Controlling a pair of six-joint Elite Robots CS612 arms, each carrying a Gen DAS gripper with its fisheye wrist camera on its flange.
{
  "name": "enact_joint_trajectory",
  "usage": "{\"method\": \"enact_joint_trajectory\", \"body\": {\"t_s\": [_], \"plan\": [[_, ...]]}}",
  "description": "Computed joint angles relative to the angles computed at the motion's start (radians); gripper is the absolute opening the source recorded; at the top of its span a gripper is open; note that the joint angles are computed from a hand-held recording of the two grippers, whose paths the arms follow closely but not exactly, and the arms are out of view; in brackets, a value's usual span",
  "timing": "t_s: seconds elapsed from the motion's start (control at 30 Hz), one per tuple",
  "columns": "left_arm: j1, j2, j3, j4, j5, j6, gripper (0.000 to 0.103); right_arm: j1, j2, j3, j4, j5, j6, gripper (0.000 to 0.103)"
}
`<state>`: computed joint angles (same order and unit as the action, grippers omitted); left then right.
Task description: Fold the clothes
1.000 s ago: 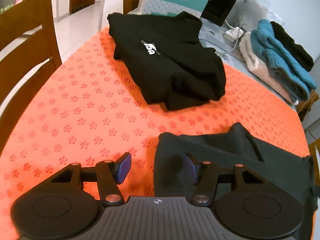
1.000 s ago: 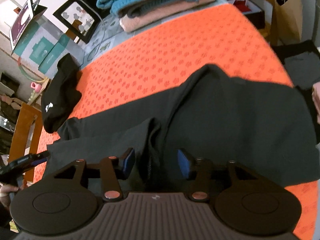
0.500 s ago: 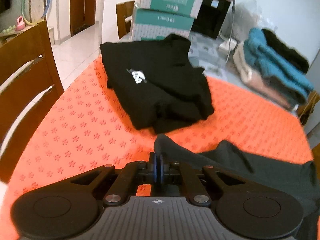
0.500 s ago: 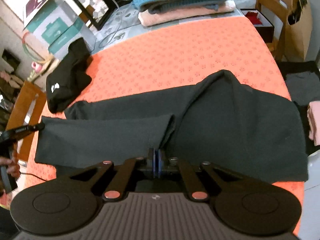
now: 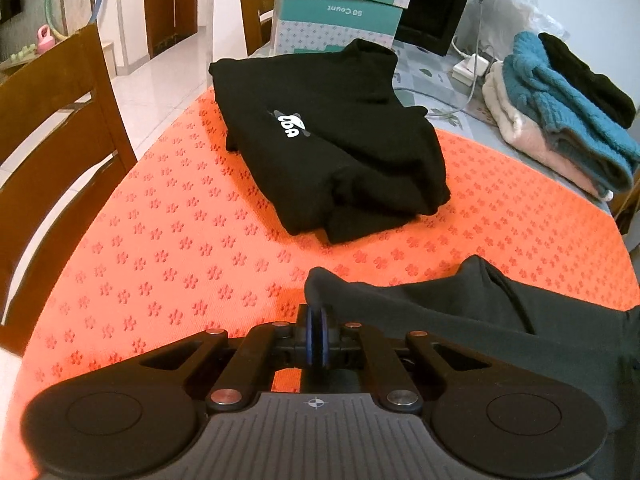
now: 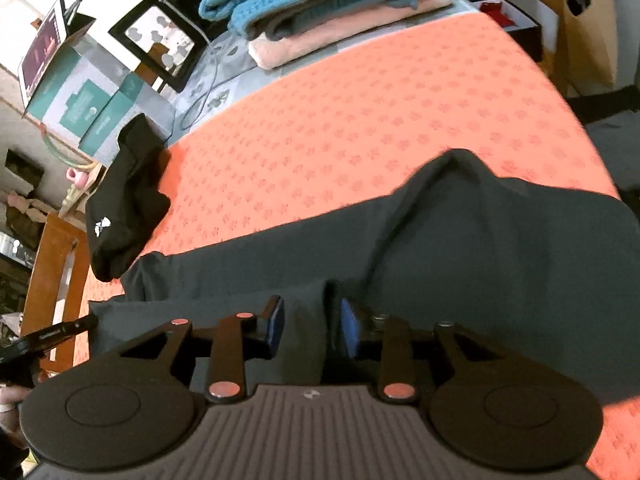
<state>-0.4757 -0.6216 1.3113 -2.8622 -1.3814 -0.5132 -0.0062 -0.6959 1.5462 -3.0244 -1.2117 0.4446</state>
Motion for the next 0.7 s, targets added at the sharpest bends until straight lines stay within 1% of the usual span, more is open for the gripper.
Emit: {"method": "enact_joint_trajectory", "body": {"t_s": [0.07, 0.13, 0.17, 0.2, 0.33, 0.53, 0.7], "plan": [[-0.001, -0.002, 0.002, 0.000, 0.005, -0.001, 0.007, 0.011, 0.010, -0.024, 0.037, -0.037, -0.041, 0.036], [-0.003, -0.003, 0.003, -0.002, 0.011, -0.001, 0.007, 0.021, 0.014, -0.036, 0.063, -0.072, -0.082, 0.034], [-0.004, -0.004, 0.004, -0.004, 0.014, 0.001, 0.007, 0.023, 0.016, -0.038, 0.067, -0.080, -0.094, 0.021], [-0.005, -0.004, 0.006, -0.007, 0.017, 0.003, 0.007, 0.022, 0.015, -0.035, 0.058, -0.077, -0.094, 0.004], [-0.012, -0.012, 0.013, -0.026, 0.035, 0.011, 0.007, 0.015, -0.008, 0.007, -0.036, -0.069, -0.067, 0.004], [-0.030, -0.022, 0.020, -0.095, 0.050, 0.035, 0.007, -0.003, -0.072, 0.089, -0.165, -0.088, -0.043, 0.004], [-0.057, -0.014, -0.003, -0.132, 0.057, 0.088, 0.007, -0.031, -0.119, 0.144, -0.210, -0.116, -0.019, 0.004]]}}
